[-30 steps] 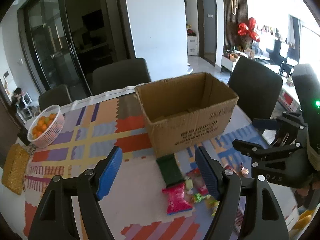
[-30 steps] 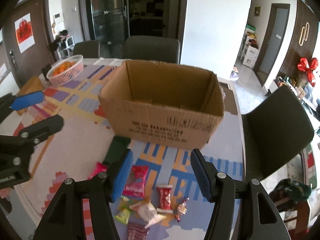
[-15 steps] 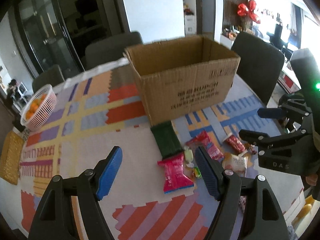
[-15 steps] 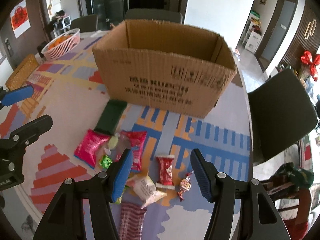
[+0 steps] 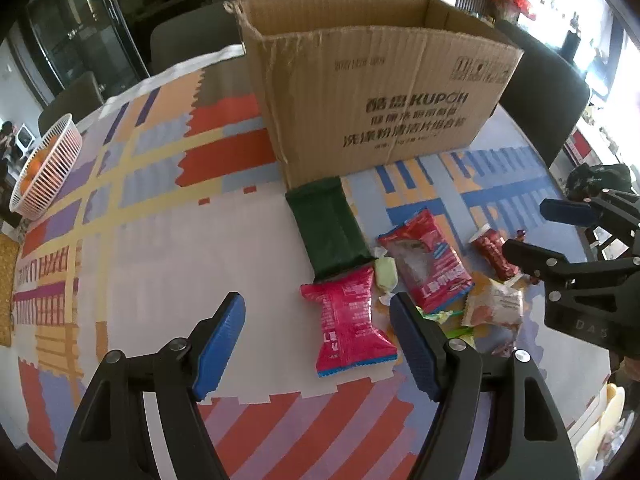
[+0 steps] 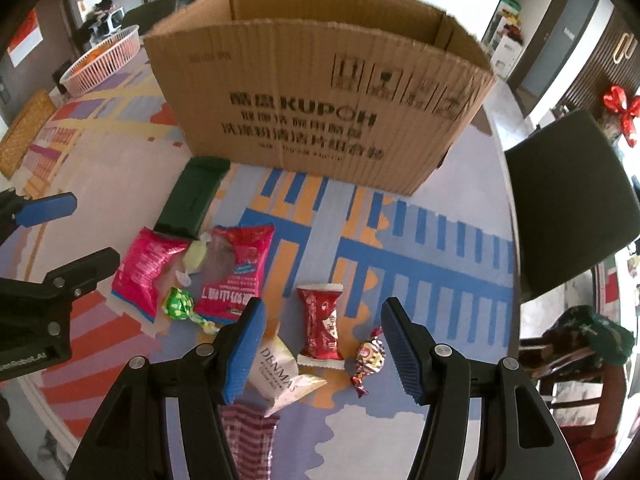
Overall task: Organize snacks
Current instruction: 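Grasp the pink packet with the left gripper while the right gripper grasps the red wrapped snack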
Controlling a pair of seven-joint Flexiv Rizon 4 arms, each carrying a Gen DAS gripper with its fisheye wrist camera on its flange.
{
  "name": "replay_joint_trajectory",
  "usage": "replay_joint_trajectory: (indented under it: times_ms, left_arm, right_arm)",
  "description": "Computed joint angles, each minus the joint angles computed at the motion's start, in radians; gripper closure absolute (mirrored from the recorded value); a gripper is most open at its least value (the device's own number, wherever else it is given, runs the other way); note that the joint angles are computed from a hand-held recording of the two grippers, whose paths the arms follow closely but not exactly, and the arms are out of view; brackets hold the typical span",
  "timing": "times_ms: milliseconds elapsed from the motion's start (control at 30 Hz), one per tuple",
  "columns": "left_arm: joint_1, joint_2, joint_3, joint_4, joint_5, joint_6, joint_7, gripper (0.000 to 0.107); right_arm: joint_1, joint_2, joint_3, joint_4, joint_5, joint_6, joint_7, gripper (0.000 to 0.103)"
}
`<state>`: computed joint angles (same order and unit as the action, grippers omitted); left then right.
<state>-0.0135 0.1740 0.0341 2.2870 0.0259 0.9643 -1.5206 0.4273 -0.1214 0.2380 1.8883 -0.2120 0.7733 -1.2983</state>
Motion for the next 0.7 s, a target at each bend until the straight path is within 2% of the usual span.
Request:
replay_joint_trajectory:
  times_ms: [267, 600, 700]
  left_arm:
    - [0.003, -0.072, -0.002, -0.024, -0.002, -0.026, 0.005, 0.033]
    - [-0.003, -0.109, 0.005, -0.024, -0.009, -0.016, -0.005, 0.033]
    - [-0.005, -0.117, 0.007, -0.021, -0.033, -0.015, 0.006, 0.036]
  right_arm:
    - [0.001, -0.046, -0.007, -0.023, 0.006, -0.029, 0.014, 0.043]
    - [0.002, -0.075, -0.007, -0.034, 0.026, -0.049, 0.012, 0.043]
    - [0.004, -0.083, -0.009, -0.037, 0.022, -0.056, 0.02, 0.043]
